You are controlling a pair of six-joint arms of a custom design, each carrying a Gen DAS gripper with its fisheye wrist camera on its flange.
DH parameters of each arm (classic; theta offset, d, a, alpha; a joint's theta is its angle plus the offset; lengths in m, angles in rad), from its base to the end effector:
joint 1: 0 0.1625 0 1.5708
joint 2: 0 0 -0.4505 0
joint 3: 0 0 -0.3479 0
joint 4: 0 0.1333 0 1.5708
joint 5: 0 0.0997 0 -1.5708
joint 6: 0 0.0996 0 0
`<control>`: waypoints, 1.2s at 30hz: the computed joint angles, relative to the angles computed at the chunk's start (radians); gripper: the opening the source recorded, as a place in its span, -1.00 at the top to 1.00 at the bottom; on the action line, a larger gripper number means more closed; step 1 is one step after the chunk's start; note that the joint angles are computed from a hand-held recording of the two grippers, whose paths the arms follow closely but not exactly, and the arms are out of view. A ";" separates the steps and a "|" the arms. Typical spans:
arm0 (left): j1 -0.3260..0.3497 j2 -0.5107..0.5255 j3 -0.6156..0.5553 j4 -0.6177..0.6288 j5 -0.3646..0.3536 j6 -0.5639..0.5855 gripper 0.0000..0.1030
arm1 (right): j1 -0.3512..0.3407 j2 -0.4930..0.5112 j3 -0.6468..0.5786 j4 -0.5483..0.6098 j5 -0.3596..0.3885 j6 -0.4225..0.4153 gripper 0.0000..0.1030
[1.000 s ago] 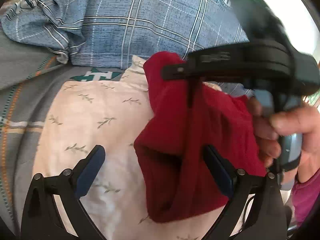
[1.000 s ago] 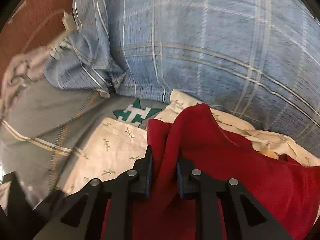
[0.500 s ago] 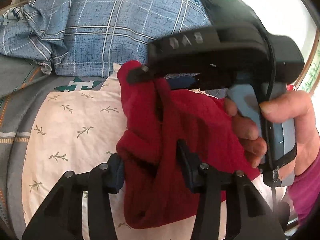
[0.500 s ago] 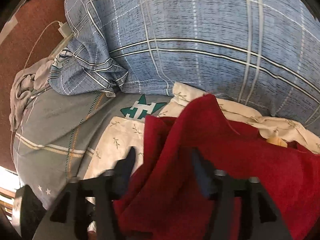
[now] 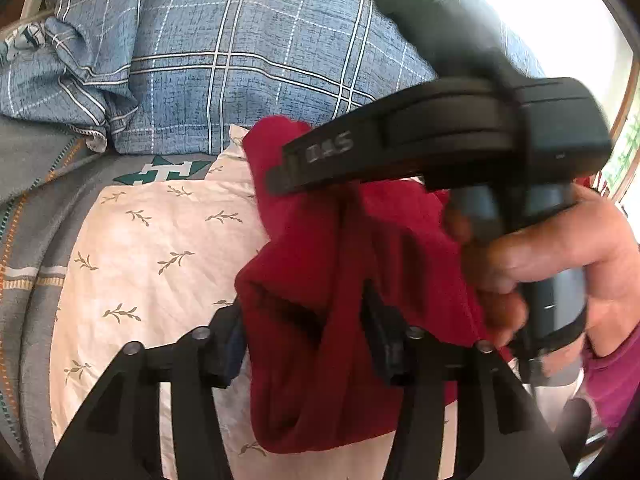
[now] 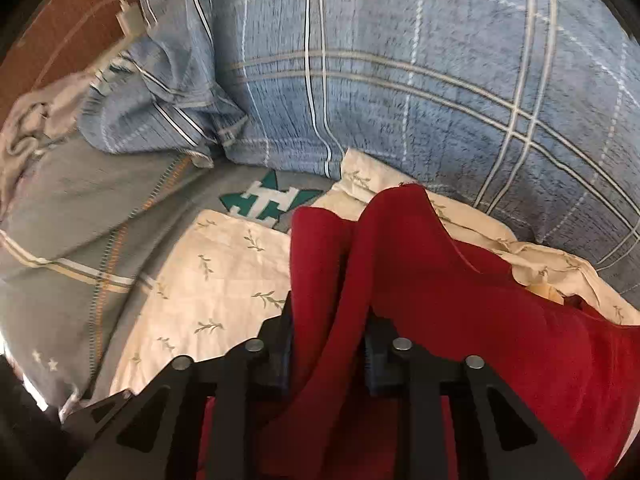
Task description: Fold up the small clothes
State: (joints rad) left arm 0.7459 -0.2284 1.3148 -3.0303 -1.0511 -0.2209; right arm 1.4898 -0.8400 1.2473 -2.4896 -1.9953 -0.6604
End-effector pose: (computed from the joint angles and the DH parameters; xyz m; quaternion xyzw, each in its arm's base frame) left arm -0.4086 -0.6264 -0.0875 0.2370 0.9209 -0.2814 0.1292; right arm 0.0312 -0.7565 0.3298 0.2191 -0.9216 0.1567 0.2796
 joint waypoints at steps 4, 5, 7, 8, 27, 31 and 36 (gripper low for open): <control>-0.002 0.003 0.006 -0.004 0.025 -0.029 -0.33 | -0.014 -0.041 0.033 -0.018 0.059 0.000 0.58; -0.001 -0.002 0.008 0.001 0.015 -0.042 -0.32 | -0.019 -0.050 0.038 -0.019 0.075 0.000 0.60; -0.003 -0.012 0.015 -0.003 -0.023 -0.052 0.10 | -0.032 -0.074 0.045 -0.005 0.122 0.008 0.62; -0.005 -0.017 0.015 0.001 -0.050 -0.045 0.40 | -0.035 -0.082 0.044 0.001 0.136 0.016 0.63; -0.151 0.235 -0.501 0.336 -0.176 0.076 0.61 | -0.213 -0.313 0.013 0.029 0.264 0.018 0.66; -0.153 0.349 -0.693 0.494 -0.176 0.079 0.60 | -0.281 -0.298 -0.016 0.033 0.277 0.038 0.66; -0.149 0.379 -0.728 0.530 -0.222 0.087 0.03 | -0.350 -0.237 -0.097 0.122 0.304 0.149 0.52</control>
